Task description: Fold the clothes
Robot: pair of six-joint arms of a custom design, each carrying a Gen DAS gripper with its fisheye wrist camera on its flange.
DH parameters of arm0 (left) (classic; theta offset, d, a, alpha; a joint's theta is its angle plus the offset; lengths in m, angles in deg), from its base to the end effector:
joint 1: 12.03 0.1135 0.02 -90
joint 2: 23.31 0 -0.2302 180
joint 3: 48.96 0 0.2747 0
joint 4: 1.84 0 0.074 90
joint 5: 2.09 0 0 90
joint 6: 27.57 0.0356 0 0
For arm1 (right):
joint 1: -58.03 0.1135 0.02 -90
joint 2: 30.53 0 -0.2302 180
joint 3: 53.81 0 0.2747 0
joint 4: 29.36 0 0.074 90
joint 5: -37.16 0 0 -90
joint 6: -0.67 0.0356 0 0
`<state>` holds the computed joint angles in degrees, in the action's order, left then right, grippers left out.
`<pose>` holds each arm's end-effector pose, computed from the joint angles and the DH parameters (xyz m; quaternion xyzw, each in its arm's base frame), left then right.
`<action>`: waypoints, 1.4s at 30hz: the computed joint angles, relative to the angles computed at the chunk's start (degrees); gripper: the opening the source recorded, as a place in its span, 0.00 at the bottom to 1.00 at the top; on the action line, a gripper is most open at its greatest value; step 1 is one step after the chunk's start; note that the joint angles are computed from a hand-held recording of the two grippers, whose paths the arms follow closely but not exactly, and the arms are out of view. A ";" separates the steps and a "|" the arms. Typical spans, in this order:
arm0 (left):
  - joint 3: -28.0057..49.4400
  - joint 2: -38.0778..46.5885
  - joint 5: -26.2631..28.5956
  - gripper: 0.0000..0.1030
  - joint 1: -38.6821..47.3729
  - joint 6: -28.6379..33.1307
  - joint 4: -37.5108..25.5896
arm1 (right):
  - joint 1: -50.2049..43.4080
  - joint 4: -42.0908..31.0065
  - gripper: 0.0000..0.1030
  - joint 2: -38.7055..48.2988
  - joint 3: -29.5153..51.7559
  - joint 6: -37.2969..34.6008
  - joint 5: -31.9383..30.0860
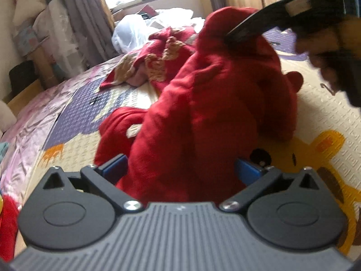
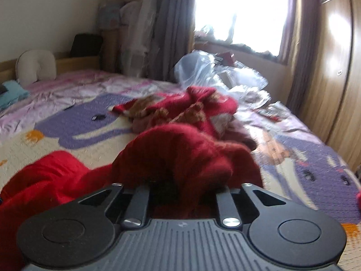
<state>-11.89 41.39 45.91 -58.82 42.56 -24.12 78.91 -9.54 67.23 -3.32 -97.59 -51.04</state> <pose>0.1746 -0.1511 0.1174 0.0847 0.8815 0.1055 0.4523 0.3131 0.1183 0.0893 -0.2071 0.8291 0.0437 0.5174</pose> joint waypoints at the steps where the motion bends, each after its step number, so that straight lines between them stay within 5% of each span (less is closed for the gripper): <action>1: 0.75 1.77 0.10 1.00 0.13 0.46 0.93 | -0.14 0.16 0.27 1.44 0.80 0.17 -1.02; 6: 6.72 11.98 1.98 1.00 3.31 -1.24 1.46 | -1.21 2.93 0.34 3.82 0.13 1.70 -4.55; 10: 11.37 18.95 4.01 1.00 6.36 -4.51 0.43 | -4.87 4.09 0.72 -1.79 -5.39 6.76 -10.38; 13: 13.81 22.64 2.83 1.00 6.62 -6.42 -0.29 | -8.65 9.22 0.77 -4.67 -11.72 5.21 -15.81; 16: 15.06 24.40 0.96 1.00 5.90 -8.08 -0.63 | -11.71 6.11 0.79 -7.38 -13.63 2.51 -19.12; 18: 15.61 24.86 -0.06 1.00 5.43 -9.37 -1.20 | -13.29 5.21 0.88 -11.36 -15.60 1.62 -20.18; 19: 15.69 24.69 -0.26 1.00 5.26 -10.19 -1.59 | -14.36 6.90 1.00 -14.02 -17.82 1.41 -21.00; 23: 16.35 24.31 0.30 1.00 5.39 -12.74 -2.80 | -19.75 14.05 1.00 -19.95 -24.50 1.60 -24.93; 28: 18.59 25.74 1.41 1.00 6.50 -11.38 -3.33 | -24.66 -0.45 0.99 -19.02 -19.59 -3.52 -26.65; 31: 18.39 25.61 2.39 1.00 7.69 -10.49 -2.01 | -25.08 -3.19 0.99 -15.55 -18.03 -6.59 -26.34; 36: 17.00 23.15 6.12 1.00 10.33 -13.39 -1.52 | -19.82 -2.67 0.98 -11.08 -17.94 -8.53 -25.94; 42: 16.75 22.67 4.07 1.00 9.62 -13.19 -2.94 | -9.15 3.89 0.91 -1.46 -14.75 -6.14 -17.71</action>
